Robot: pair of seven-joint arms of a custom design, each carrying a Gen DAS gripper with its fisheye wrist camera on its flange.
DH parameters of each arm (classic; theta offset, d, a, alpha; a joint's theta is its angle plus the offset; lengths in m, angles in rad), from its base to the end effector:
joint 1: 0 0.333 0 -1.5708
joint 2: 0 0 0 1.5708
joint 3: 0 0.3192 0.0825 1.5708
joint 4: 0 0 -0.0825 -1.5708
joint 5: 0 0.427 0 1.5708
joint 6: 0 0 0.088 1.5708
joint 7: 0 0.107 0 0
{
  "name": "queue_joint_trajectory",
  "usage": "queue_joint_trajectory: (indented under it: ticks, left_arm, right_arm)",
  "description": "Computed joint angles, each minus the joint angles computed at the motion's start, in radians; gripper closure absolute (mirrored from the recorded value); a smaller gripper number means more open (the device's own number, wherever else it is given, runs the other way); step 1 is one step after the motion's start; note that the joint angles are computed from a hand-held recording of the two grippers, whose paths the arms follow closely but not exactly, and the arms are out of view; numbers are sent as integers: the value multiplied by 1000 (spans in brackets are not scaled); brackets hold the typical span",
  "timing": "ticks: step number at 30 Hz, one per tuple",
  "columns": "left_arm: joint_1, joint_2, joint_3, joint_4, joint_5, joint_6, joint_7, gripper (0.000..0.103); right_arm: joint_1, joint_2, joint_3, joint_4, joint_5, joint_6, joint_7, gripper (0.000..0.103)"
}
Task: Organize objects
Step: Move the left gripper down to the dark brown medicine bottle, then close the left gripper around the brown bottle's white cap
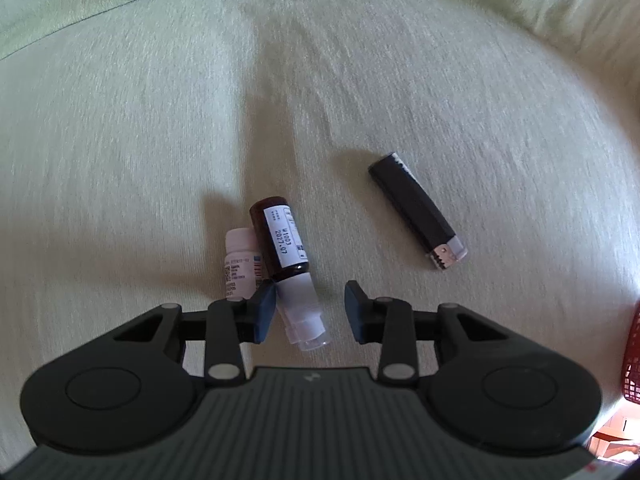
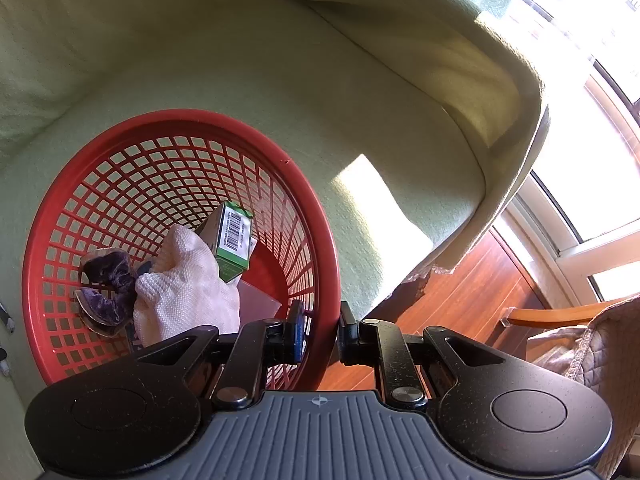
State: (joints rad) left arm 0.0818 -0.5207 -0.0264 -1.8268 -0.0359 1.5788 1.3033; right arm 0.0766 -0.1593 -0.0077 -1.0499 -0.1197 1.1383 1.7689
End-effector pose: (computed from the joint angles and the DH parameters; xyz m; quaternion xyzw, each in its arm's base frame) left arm 0.4168 0.0151 0.7628 -0.8032 0.5800 -0.1126 0.0767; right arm 0.4220 0.0124 0.9125 -0.6300 0.7651 -0.1147 0.0676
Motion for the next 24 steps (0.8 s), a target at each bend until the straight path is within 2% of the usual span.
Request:
queue_joint_trajectory:
  ticks: [2, 16, 17, 19, 24]
  left_arm:
    - [1, 2, 4, -6, -2, 11, 2, 76]
    - [14, 66, 8, 32, 12, 37, 42, 76]
    - [14, 66, 8, 31, 9, 39, 44, 77]
    - [10, 54, 9, 21, 4, 47, 61, 86]
    - [-16, 6, 8, -4, -34, 11, 109, 86]
  right_arm:
    - [-1, 2, -1, 2, 1, -2, -3, 90]
    - [-4, 2, -3, 3, 4, -2, -5, 90]
    - [-4, 2, -3, 2, 4, -1, -6, 90]
    - [-4, 2, -3, 2, 4, -1, -5, 90]
    - [-6, -6, -4, -11, 6, 7, 0, 89]
